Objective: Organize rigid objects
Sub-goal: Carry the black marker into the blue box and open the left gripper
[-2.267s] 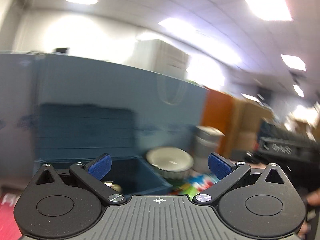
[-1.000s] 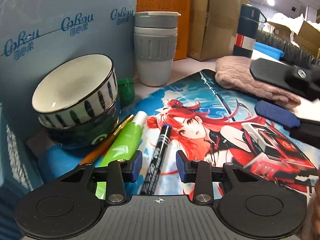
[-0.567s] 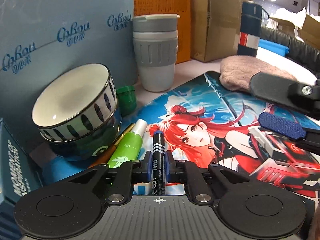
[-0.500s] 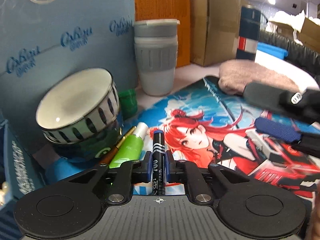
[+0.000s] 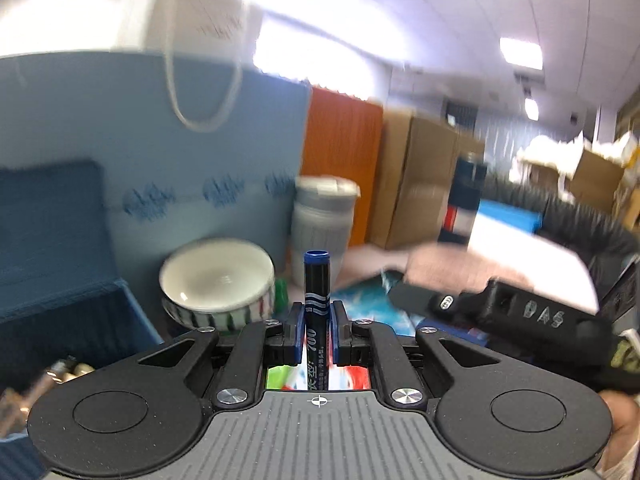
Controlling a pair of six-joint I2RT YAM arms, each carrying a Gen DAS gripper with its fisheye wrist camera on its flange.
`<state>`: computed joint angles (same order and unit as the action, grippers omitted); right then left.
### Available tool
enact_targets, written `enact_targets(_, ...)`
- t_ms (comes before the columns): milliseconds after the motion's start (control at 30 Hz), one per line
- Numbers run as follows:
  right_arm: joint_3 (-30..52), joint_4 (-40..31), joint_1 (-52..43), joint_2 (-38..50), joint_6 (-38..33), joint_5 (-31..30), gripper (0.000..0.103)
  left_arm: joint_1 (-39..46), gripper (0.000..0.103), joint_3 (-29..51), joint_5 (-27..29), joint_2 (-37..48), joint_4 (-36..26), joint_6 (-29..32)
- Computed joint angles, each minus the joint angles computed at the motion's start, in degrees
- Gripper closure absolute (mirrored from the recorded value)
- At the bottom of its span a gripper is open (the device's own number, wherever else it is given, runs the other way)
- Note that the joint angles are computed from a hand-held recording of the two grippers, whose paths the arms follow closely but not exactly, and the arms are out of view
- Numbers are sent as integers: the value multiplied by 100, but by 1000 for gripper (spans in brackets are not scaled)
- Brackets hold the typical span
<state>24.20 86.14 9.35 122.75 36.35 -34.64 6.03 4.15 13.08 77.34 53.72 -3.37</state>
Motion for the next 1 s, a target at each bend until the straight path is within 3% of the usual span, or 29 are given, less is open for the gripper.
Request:
enact_targets(67, -70, -11, 149, -161, 72, -19, 28, 290, 92, -214, 234, -714, -174, -84)
enact_targets(167, -198, -85, 463, -465, 143, 128, 28, 930, 92, -384, 708, -2100, -959, -88)
enact_targets(267, -297, -151, 781, -699, 321, 249, 28, 2034, 92, -362, 1532, -3533, -2096, 2)
enact_targets(367, -336, -330, 1139, -961, 397, 431, 28, 3391, 92, -205, 2447, -4119, -2777, 305)
enact_targets(433, -320, -443, 1396, -1099, 428, 574, 28, 4255, 92, -49, 2958, -4001, -2980, 826)
enact_targets(633, -64, -790, 2177, -1188, 520, 984, 28, 5204, 92, 295, 2926, -2738, -2789, 2830)
enact_targets(700, 76, -806, 2391, -1049, 563, 1022, 28, 5219, 92, 310, 2732, -2325, -2592, 3469)
enact_targets(833, 202, -843, 2572, -866, 539, 937, 28, 4951, 92, 527, 2368, -1736, -2881, 4521)
enact_targets(1000, 254, -933, 2531, -751, 462, 953, 28, 4392, 92, 798, 1753, -1158, -3068, 4888)
